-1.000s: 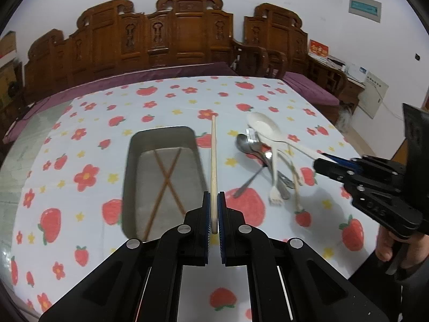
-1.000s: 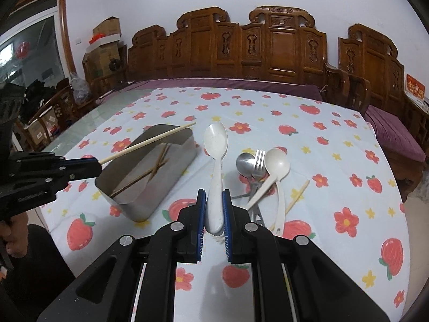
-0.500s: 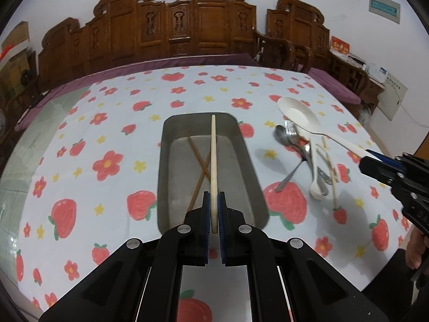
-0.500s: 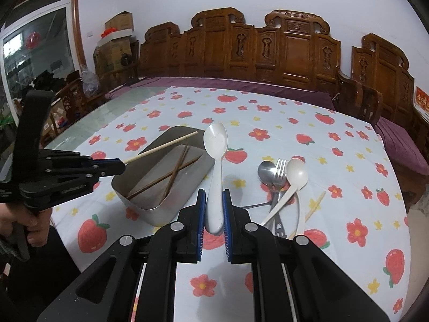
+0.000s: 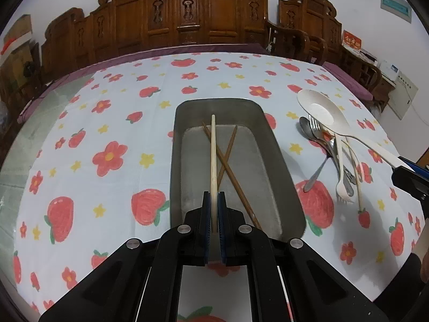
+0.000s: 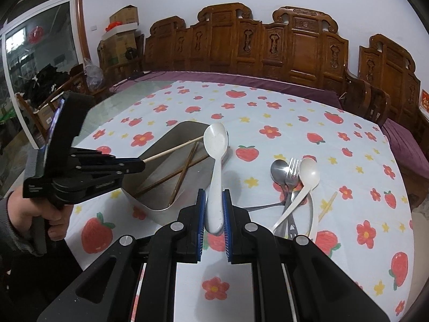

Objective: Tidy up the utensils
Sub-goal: 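Lower the white spoon into the tray and open the right gripper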

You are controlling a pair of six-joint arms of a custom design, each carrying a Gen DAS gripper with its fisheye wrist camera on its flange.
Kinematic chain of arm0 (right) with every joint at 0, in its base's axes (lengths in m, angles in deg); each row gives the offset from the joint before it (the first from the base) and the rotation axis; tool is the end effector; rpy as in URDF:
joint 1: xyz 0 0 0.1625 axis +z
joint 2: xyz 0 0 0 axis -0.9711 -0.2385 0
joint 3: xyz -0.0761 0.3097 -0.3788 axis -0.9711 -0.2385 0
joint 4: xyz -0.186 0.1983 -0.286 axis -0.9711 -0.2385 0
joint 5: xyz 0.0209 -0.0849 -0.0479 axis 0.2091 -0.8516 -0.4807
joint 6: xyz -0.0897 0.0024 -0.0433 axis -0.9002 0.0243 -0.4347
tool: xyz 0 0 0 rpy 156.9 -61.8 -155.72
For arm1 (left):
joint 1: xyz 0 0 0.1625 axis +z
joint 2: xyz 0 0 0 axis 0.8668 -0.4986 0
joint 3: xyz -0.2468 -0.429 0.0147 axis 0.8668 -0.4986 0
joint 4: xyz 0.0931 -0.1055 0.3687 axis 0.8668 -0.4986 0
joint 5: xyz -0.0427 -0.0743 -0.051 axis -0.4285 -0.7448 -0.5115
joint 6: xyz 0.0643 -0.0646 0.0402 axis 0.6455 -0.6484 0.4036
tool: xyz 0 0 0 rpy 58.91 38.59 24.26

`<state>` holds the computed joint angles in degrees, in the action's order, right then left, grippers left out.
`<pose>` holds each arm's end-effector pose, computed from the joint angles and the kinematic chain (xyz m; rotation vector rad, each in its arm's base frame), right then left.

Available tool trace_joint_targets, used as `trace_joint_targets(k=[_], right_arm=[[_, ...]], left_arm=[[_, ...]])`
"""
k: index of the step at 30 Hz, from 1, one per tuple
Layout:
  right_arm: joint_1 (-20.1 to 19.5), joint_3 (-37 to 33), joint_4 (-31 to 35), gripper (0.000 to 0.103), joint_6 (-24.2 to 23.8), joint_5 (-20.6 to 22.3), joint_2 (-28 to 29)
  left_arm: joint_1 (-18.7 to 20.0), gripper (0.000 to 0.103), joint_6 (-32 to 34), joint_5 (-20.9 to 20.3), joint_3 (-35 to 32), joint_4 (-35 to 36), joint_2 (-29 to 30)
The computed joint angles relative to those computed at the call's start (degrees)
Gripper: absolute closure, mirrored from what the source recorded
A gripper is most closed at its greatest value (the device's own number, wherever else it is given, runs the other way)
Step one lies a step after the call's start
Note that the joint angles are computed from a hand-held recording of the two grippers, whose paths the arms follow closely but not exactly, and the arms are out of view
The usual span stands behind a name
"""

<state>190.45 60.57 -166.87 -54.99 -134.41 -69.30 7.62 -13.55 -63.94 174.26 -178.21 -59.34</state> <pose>0.4580 -0.7537 0.0335 1.3061 -2.4731 0.5678 -0.0564 -0.7017 0.4039 0.0932 2.2072 -0.8452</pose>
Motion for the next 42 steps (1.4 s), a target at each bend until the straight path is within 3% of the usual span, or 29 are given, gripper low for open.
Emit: trace_joint_targets(k=[8,9,12,20,23,28,30,34,42], right_arm=[[0.53,-1.87,1.77,0.089,0.41,-0.24,1.41],[0.64,-2.02,1.92,0.089,0.49,-0.2,1.56],[0.89,-2.64,2.42,0.089,0.73,0.02,2.02],[1.76,-4.54,3.59,0.089,1.3,0.83,3.58],[2.09,-5.98,4.75,0.089,1.7,0.73,4.6],[2.68,-9.27,6.87,0.089,1.81,-1.17,6.96],[2.83,-10.57,7.55,0.089,1.98,-2.03,7.93],[3.03,-14.28,9.99,0.089,3.2,-3.55,10.29],[3.39,-23.98,16.29,0.089,5.66,-6.12,15.82]], left_arm=[[1.28,0.098,-1.83,-1.34,-1.59,2.86,0.13],[1.32,0.096,-2.28,-1.34,-1.71,3.59,-0.04],[1.03,0.076,-1.93,-1.23,-1.42,3.48,-0.74],[-0.99,0.067,2.03,1.01,0.13,1.96,-4.07],[-1.72,0.058,3.33,2.24,0.79,1.62,-5.25],[-2.5,0.028,5.26,3.22,2.1,-0.36,-6.96],[-2.69,0.023,6.02,3.22,2.71,-1.79,-7.56],[-2.96,0.015,6.54,3.24,3.77,-3.42,-8.45],[-2.9,0.013,5.79,1.95,5.79,-4.0,-10.82]])
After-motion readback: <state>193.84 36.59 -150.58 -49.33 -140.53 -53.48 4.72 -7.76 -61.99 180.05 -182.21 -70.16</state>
